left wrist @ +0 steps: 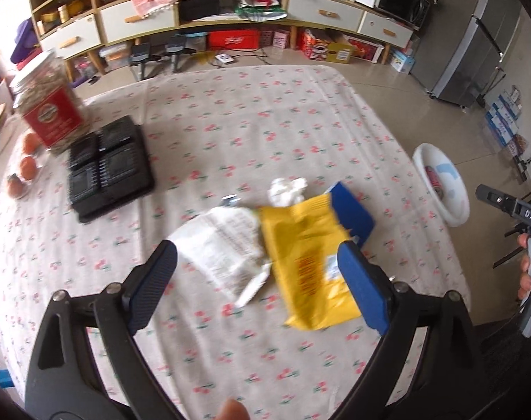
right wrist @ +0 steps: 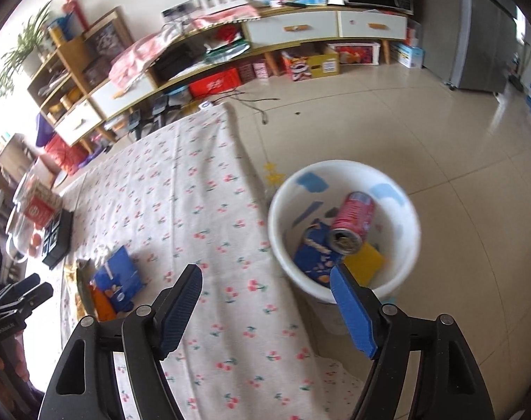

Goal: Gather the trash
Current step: 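Move both grippers back over the table toward the remaining trash, then grasp the yellow snack bag with the right gripper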

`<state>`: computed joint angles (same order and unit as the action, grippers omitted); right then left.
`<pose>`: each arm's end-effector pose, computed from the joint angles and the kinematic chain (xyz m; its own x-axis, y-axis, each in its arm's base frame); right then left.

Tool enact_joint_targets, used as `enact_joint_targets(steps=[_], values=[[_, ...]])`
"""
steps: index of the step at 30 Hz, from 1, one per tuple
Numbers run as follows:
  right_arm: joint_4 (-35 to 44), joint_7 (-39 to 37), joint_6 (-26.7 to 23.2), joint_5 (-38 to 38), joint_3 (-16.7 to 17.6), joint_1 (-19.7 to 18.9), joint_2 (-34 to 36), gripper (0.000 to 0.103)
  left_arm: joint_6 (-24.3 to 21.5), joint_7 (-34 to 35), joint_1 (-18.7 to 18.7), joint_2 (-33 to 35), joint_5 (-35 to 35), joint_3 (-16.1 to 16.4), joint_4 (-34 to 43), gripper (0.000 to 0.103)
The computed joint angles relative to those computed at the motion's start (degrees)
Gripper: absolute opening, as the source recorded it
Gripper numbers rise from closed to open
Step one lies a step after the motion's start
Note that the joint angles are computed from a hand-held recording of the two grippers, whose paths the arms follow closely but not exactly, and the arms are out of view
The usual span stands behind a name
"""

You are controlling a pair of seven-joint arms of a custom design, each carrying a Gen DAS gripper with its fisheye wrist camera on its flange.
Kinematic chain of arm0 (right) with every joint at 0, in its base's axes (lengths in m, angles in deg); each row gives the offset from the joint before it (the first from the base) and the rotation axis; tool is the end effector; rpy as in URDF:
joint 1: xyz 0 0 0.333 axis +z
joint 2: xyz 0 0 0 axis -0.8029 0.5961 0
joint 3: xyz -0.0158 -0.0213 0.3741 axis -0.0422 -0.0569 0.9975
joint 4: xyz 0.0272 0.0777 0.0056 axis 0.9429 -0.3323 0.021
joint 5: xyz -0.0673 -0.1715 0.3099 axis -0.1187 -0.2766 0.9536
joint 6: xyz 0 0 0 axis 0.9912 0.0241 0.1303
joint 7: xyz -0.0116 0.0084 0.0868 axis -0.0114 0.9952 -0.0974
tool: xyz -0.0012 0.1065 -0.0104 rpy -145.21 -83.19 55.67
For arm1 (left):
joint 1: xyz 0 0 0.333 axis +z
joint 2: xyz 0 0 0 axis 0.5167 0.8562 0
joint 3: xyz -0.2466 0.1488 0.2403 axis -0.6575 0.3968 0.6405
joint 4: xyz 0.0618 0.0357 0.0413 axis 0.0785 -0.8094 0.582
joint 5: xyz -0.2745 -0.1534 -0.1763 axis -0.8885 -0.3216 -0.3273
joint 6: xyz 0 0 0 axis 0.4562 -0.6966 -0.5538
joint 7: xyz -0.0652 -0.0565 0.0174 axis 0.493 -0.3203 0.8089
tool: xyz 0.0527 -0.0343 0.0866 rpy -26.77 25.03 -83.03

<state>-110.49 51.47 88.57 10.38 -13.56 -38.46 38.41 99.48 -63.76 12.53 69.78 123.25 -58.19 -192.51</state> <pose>0.6916 0.2012 0.3641 0.3531 -0.9044 -0.2397 -0.8555 -0.2083 -0.4741 0.5368 -0.2952 0.3796 0.3257 -0.9414 0.0874 -0.8067 -0.3249 -0.4937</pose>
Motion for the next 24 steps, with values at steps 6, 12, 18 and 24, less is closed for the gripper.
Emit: enact_joint_targets(steps=[6,12,18,24], values=[[-1.22,-1.09,0.93,-1.94,0.65,3.18,-0.93,0.078,-2.45,-7.06,-0.07,-4.37,4.04,0.94,-7.28,0.101],[-4.35,-0.80,3.77,-4.43,0.26,8.05,-1.96,0.079,-1.15,-13.94,1.64,-7.52,6.34,-0.13,-13.87,0.102],[-9.10,-1.50,8.81,-6.24,0.97,12.31,-3.50,0.079,-0.93,-17.83,2.88,-10.83,5.72,-1.25,-18.75,0.102],[-10.44,-0.47,11.32,-8.25,0.11,16.86,-2.62,0.079,1.38,-21.08,4.42,-12.77,6.37,-1.39,-21.82,0.102]])
